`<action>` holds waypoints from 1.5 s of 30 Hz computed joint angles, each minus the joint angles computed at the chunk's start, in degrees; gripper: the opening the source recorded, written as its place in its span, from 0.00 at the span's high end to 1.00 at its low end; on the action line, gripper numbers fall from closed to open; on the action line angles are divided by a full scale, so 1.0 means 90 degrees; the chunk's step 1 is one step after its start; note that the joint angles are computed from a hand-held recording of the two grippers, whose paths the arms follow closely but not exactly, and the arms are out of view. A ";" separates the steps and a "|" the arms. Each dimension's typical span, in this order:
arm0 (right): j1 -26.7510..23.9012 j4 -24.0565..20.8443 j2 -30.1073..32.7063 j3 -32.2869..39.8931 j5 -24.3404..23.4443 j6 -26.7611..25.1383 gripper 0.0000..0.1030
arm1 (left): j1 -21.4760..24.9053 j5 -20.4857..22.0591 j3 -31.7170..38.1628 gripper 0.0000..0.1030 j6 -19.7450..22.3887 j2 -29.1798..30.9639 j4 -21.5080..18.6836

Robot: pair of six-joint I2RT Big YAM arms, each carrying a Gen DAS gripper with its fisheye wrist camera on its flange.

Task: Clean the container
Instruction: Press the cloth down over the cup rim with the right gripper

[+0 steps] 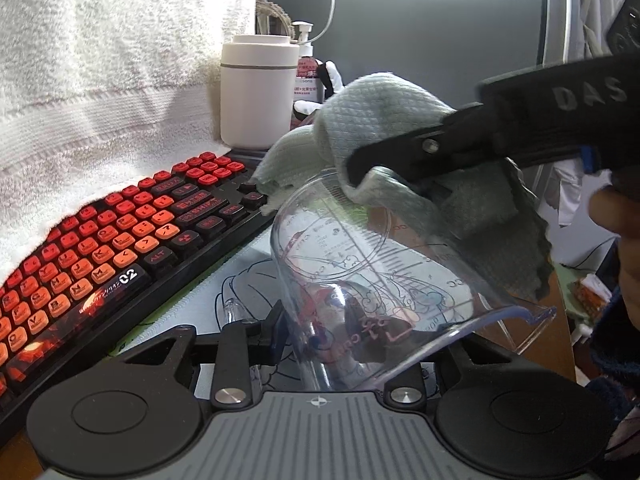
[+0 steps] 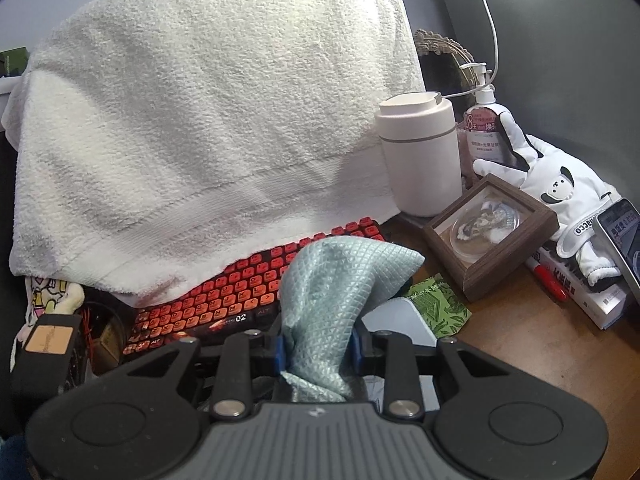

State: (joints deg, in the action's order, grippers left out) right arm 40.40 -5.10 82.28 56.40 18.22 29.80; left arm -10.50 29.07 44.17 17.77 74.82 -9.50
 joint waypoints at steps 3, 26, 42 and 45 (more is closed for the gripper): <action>0.0035 -0.0141 -0.0086 -0.0011 -0.0058 0.0006 0.72 | -0.0043 -0.0084 -0.0031 0.63 0.0068 -0.0032 0.0037; 0.0294 -0.0449 -0.0144 0.0052 0.0177 0.0117 0.73 | 0.0180 0.0715 0.0052 0.24 -0.0042 0.0078 -0.0028; 0.0269 -0.0670 -0.0124 0.0170 0.0066 0.0216 0.73 | 0.0143 0.0674 0.0025 0.24 -0.0051 0.0041 -0.0016; 0.0281 -0.0690 -0.0205 0.0099 0.0011 0.0266 0.73 | 0.0157 0.0686 0.0053 0.24 -0.0036 0.0048 -0.0060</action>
State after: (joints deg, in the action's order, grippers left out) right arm 42.93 -11.31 80.44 57.28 18.32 32.19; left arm -9.09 35.24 44.65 17.44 75.26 -10.05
